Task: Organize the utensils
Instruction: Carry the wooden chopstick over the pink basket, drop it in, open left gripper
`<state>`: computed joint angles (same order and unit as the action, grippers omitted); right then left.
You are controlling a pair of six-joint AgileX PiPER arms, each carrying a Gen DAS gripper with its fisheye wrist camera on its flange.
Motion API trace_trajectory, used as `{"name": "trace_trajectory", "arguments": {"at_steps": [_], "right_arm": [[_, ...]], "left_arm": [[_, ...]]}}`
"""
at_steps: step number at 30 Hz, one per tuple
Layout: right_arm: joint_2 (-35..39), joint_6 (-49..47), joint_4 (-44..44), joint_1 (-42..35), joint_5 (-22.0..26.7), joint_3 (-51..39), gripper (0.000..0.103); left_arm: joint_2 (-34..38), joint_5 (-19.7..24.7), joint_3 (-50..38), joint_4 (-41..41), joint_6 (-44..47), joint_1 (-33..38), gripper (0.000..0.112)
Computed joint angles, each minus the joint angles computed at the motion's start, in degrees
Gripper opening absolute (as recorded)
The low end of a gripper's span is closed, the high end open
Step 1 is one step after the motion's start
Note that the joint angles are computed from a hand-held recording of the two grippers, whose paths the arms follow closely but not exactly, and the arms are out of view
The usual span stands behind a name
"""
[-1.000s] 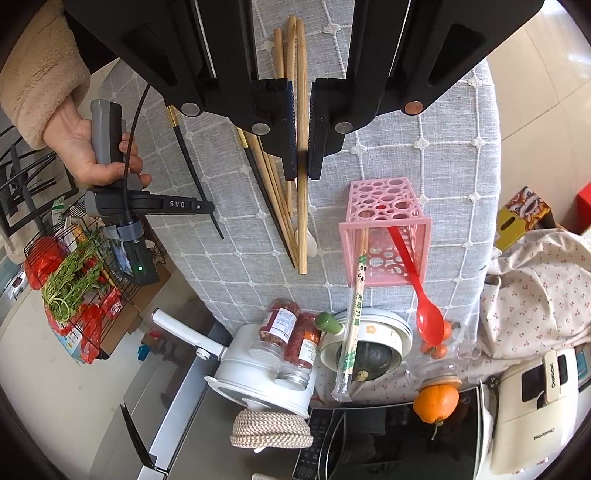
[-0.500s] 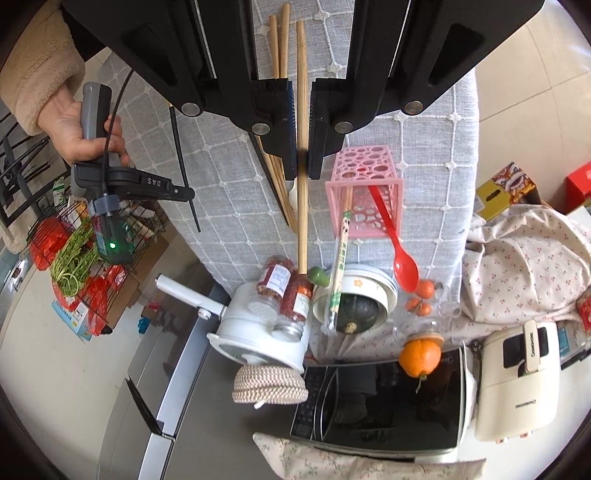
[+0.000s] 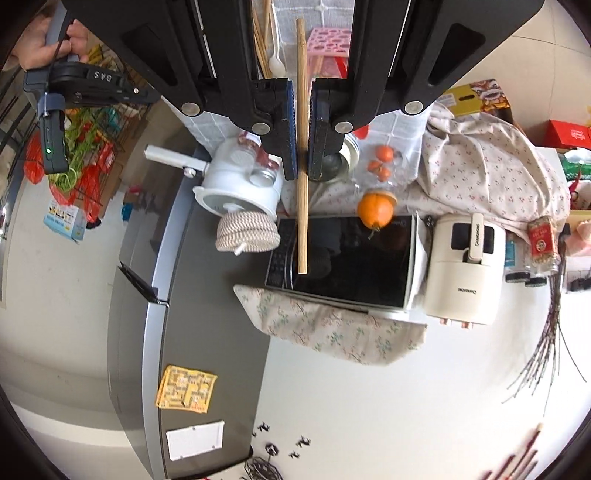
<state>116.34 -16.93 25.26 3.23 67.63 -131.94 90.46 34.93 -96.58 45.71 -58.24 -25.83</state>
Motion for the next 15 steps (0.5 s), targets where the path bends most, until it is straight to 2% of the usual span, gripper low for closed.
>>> {"name": "trace_trajectory", "arguments": {"at_steps": [4, 8, 11, 15], "right_arm": [[0.7, 0.0, 0.3, 1.2, 0.2, -2.3, 0.005], [0.9, 0.1, 0.4, 2.3, -0.4, -3.1, 0.005], [1.0, 0.4, 0.8, 2.9, -0.6, -3.6, 0.005], [0.9, 0.6, 1.5, 3.2, -0.7, -4.0, 0.005]], "left_arm": [[1.6, -1.1, 1.3, 14.9, -13.6, -0.2, 0.006], [5.3, 0.7, 0.1, 23.2, -20.2, -0.1, 0.006], [8.2, 2.0, -1.2, 25.5, -21.4, 0.2, 0.006], [11.6, 2.1, -3.3, 21.9, -19.0, 2.1, 0.006]]}}
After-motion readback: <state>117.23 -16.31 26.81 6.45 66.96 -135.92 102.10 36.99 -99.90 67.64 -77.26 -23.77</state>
